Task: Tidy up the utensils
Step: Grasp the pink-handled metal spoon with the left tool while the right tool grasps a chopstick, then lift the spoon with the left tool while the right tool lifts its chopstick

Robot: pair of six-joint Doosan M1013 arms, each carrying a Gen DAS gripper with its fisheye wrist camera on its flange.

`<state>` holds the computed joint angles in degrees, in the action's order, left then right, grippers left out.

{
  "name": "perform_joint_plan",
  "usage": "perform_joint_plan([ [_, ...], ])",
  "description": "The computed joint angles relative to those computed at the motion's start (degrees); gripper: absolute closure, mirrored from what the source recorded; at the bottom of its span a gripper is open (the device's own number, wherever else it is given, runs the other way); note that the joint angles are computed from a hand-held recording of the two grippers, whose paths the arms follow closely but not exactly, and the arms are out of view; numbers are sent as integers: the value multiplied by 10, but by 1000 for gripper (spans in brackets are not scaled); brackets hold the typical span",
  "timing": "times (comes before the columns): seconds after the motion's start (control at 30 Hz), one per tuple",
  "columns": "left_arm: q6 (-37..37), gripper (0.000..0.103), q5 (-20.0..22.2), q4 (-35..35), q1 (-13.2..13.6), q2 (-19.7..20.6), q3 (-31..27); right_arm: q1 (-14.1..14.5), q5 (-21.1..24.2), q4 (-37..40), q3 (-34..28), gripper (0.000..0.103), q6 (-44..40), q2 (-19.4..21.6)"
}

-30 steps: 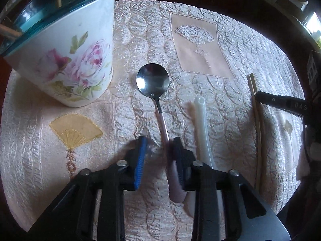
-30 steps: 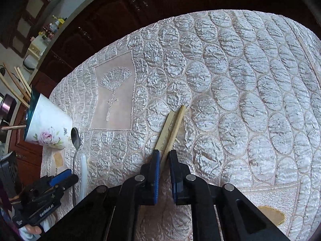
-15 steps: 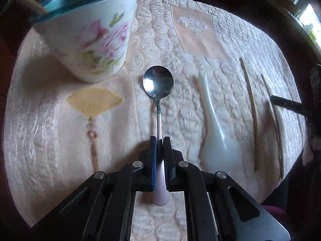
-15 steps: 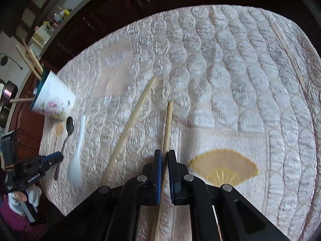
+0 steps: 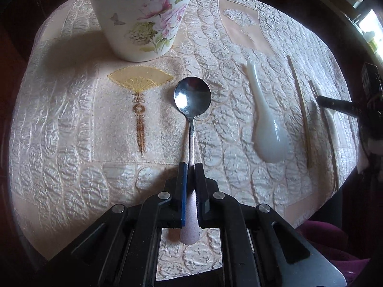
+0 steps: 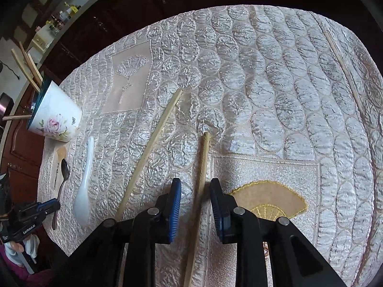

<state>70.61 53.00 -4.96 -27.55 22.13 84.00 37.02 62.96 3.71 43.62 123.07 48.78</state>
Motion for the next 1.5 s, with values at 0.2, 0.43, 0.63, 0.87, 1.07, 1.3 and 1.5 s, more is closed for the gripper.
perform_joint_plan([
  [0.2, 0, 98, 2, 10, 8, -9, 9, 3, 21, 0, -41, 80, 3, 26],
  [0.43, -32, 98, 3, 26, 25, -14, 8, 4, 29, -3, -70, 78, 8, 44],
  [0.63, -3, 93, -11, -8, 40, -30, 24, 3, 42, -1, -88, 77, -7, 53],
  [0.87, 2, 85, 6, -19, 44, -46, 40, 8, 50, -4, -103, 68, -11, 62],
  [1.07, -52, 68, 2, 23, 30, -50, 55, 12, 64, -7, -125, 66, -15, 74],
  [1.3, -47, 68, 31, 81, 10, -34, 41, 10, 51, -14, -124, 77, -17, 75],
  [1.5, -31, 91, 27, 84, 2, -33, 37, 8, 47, -25, -120, 97, -22, 72],
])
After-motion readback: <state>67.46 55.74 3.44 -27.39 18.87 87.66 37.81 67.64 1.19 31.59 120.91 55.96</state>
